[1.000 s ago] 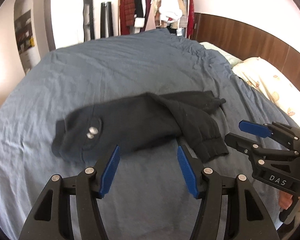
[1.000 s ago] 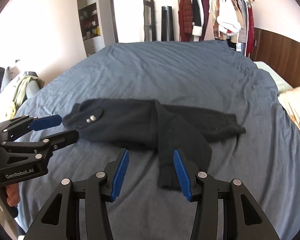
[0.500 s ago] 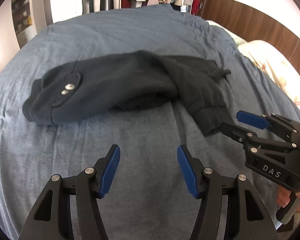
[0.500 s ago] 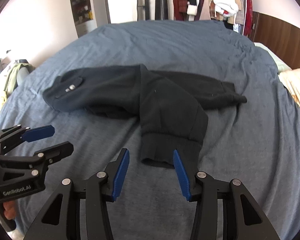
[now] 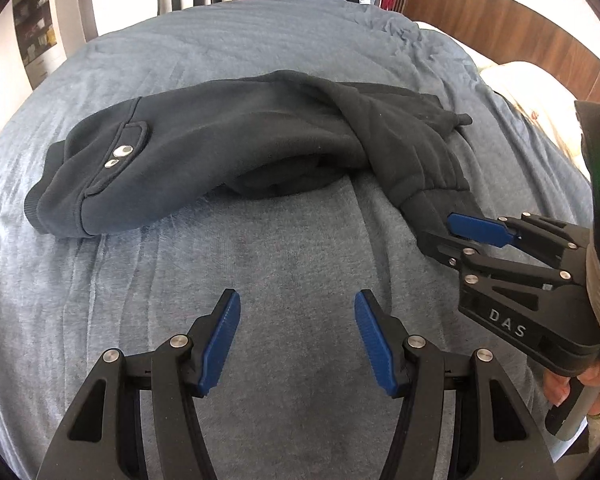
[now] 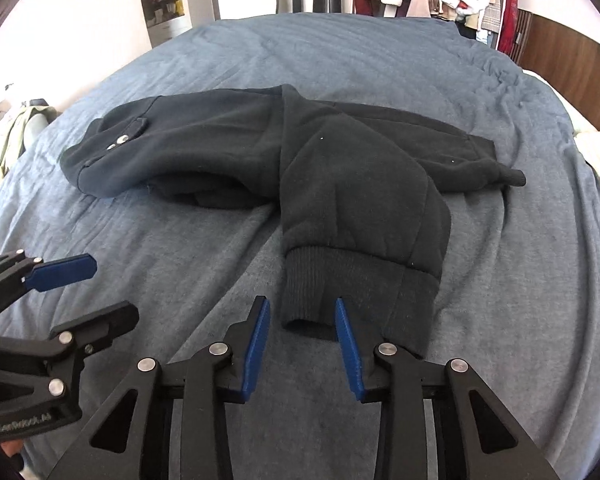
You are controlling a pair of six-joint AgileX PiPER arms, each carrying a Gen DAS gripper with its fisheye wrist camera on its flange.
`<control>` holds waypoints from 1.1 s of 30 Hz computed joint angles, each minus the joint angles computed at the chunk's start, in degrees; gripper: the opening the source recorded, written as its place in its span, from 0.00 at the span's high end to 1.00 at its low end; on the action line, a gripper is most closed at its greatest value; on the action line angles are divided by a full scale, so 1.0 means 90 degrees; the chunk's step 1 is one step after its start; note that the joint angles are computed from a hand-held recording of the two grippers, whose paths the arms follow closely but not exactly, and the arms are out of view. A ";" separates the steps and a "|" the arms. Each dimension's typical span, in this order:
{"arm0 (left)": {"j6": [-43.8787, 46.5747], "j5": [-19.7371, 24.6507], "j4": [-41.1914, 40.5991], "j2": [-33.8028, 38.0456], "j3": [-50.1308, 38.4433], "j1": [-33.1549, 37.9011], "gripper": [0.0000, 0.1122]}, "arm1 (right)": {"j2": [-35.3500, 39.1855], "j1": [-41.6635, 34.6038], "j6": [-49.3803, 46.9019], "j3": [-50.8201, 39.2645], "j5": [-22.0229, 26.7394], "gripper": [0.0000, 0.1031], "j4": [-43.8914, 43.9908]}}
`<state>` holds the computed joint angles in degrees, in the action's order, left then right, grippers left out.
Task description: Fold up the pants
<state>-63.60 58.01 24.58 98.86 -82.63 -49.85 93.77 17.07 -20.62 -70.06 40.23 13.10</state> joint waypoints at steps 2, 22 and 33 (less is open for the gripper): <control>0.0054 -0.0012 -0.0035 0.0053 -0.0056 0.0030 0.48 | 0.0062 0.0041 0.0074 -0.0038 -0.0020 0.67 -0.0047; 0.0565 0.0352 0.0451 0.0379 -0.1275 0.0168 0.48 | -0.0136 -0.0539 0.0224 -0.1110 0.0336 0.93 0.0298; 0.1711 0.0747 0.0542 0.1574 -0.3460 0.0626 0.47 | 0.2104 -0.0950 0.1017 -0.5035 0.1684 0.93 -0.0450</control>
